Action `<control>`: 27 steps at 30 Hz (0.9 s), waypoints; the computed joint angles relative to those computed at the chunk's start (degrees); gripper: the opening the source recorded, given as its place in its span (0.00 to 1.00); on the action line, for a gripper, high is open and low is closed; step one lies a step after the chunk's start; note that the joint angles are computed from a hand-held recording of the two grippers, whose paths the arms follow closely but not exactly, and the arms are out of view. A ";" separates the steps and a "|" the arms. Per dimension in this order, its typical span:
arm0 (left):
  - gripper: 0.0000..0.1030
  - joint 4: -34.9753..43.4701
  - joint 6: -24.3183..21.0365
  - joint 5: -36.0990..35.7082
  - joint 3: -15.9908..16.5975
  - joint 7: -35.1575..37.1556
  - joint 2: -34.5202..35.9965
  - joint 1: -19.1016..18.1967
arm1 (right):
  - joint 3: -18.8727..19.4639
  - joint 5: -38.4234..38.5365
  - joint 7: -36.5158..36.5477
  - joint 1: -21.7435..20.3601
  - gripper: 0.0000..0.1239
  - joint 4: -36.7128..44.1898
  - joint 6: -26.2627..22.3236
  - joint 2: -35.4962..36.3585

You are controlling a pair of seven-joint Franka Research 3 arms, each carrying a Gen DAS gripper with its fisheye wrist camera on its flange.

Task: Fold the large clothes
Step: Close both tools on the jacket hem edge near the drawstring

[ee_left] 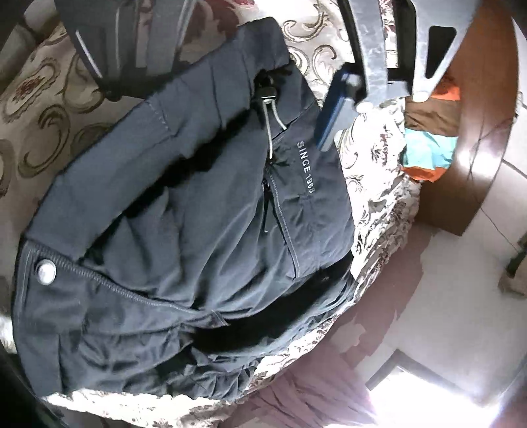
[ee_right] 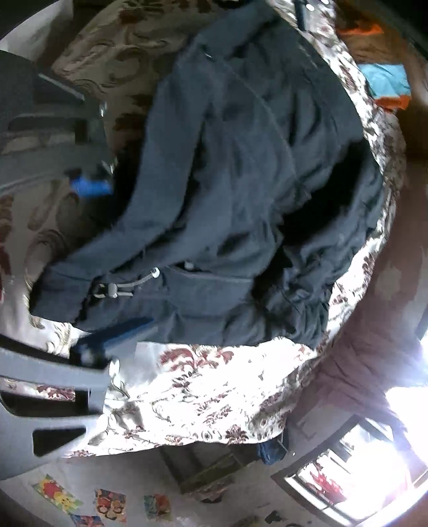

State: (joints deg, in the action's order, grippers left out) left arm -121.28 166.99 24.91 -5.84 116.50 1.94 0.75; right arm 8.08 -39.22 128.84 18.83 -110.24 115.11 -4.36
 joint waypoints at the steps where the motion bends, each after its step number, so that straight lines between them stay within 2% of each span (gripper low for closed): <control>1: 0.43 0.38 -0.54 -2.29 -0.28 2.02 0.09 0.07 | 0.00 0.89 -0.34 0.12 0.31 -0.25 0.35 -0.03; 3: 0.33 0.00 -1.38 -5.98 -0.76 5.21 -0.44 -0.02 | 0.01 1.90 -0.23 0.21 0.17 -0.54 0.98 -0.11; 4: 0.26 0.10 -2.37 -9.46 -1.07 8.38 -0.60 -0.09 | 0.03 2.42 -0.13 0.27 0.13 -0.55 1.32 -0.06; 5: 0.23 -0.20 -2.66 -10.67 -1.15 9.42 -0.84 -0.27 | 0.09 2.84 -0.13 0.35 0.10 -0.42 1.43 0.08; 9: 0.13 -0.58 -4.02 -15.53 -1.15 13.59 -1.75 -0.93 | 0.40 3.22 1.69 0.76 0.03 -0.66 1.26 -0.17; 10: 0.11 -0.13 -4.98 -18.88 -1.14 15.65 -1.87 -1.08 | 0.50 3.36 2.14 0.85 0.03 -0.96 1.22 -0.59; 17: 0.08 2.16 -9.35 -31.46 -0.23 22.86 -3.65 -1.68 | 1.76 4.98 0.53 1.25 0.02 -2.35 -0.14 -4.32; 22: 0.08 2.63 -14.64 -34.50 1.09 27.09 -6.71 -2.06 | 3.02 8.50 -1.64 1.30 0.02 -1.14 -3.50 -6.77; 27: 0.08 3.25 -22.99 -33.99 2.32 27.02 -10.36 -2.37 | 4.14 12.21 -1.61 1.23 0.02 1.64 -8.76 -8.17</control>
State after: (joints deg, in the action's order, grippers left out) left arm -118.03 144.00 -9.08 -3.52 143.52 -8.42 -1.62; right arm 12.22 -27.01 127.23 20.06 -108.59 106.35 -12.54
